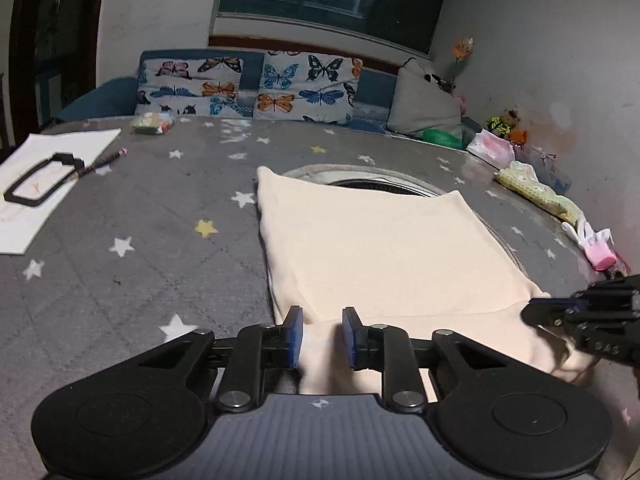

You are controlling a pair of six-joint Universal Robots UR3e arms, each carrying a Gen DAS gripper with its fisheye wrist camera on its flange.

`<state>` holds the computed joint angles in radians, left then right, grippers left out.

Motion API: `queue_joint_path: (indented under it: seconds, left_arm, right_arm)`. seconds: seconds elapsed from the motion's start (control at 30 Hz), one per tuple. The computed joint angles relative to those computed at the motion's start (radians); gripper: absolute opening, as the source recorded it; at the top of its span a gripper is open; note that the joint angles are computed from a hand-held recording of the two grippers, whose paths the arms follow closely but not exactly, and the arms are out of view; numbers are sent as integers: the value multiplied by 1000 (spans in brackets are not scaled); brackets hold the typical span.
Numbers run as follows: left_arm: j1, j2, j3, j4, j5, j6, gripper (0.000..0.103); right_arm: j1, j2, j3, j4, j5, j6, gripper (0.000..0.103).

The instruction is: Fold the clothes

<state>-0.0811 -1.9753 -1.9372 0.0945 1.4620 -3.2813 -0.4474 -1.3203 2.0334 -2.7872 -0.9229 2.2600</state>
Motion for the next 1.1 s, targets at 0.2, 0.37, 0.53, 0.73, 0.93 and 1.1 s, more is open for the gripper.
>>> queue_joint_path:
  seconds: [0.2, 0.37, 0.53, 0.73, 0.93, 1.1]
  left_arm:
    - [-42, 83, -71, 15, 4, 71, 25]
    - [-105, 94, -97, -4, 25, 146, 25]
    - [-154, 48, -113, 48, 80, 188, 29]
    - [-147, 132, -160, 18, 74, 232, 30]
    - [-165, 240, -298, 48, 78, 389, 35]
    - [-250, 174, -317, 146, 160, 504, 41]
  right_arm:
    - [-59, -116, 49, 156, 94, -163, 8]
    - [-82, -160, 102, 246, 91, -321, 14]
    - [-131, -223, 178, 260, 117, -409, 21]
    - [-166, -286, 216, 289, 132, -478, 27]
    - [-286, -459, 213, 579, 160, -715, 30]
    - [-360, -546, 221, 769, 120, -919, 46]
